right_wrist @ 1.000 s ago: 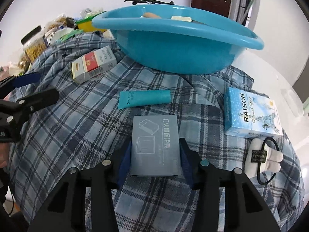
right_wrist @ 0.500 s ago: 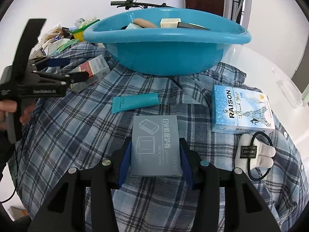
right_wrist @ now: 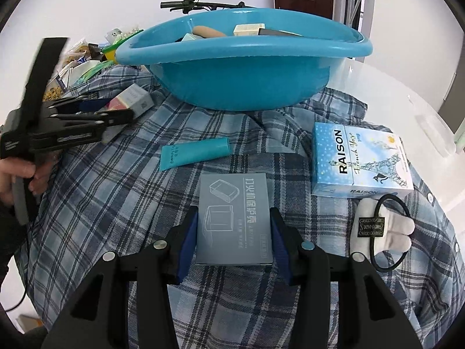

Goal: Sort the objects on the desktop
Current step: 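Grasp the grey box with the right tool while the left tool grasps the red-and-white box, then lift both held boxes and carry them over the turquoise basin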

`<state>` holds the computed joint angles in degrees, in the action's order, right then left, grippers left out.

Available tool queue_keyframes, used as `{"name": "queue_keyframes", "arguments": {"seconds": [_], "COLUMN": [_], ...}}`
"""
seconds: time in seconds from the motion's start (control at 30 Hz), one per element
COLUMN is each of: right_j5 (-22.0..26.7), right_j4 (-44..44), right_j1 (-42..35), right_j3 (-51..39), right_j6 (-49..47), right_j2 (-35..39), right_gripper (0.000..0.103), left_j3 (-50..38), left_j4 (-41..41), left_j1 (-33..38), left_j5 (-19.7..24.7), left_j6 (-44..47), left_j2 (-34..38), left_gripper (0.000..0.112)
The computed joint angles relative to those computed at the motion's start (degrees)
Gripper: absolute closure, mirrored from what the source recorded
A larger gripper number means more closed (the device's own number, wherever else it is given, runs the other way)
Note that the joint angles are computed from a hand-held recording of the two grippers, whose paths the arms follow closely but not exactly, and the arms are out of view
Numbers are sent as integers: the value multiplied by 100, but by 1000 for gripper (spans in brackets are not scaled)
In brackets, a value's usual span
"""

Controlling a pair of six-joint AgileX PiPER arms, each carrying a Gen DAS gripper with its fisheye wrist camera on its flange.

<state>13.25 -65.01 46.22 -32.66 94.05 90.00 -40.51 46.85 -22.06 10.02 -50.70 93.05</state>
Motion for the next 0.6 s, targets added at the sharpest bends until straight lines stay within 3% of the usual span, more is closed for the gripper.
{"name": "queue_keyframes", "arguments": {"seconds": [0.07,0.3,0.5,0.6], "right_j5": [5,96,256,277], "right_j4": [-22,-368,-117,-182], "right_j1": [11,147,316,350], "right_j3": [8,96,95,159], "right_j6": [55,560,376,490], "right_j2": [-15,-184,-241,-301], "right_gripper": [57,58,57,58], "left_j3": [185,874,1069,1048], "left_j4": [-264,125,344,999], "left_j1": [-161,-1096,-1674,-1976], "left_j5": [243,741,662,909], "left_j6": [-14,-1575,-2696,-3473], "left_j2": [-326,-1158,-909,-742], "left_gripper": [51,51,51,52]}}
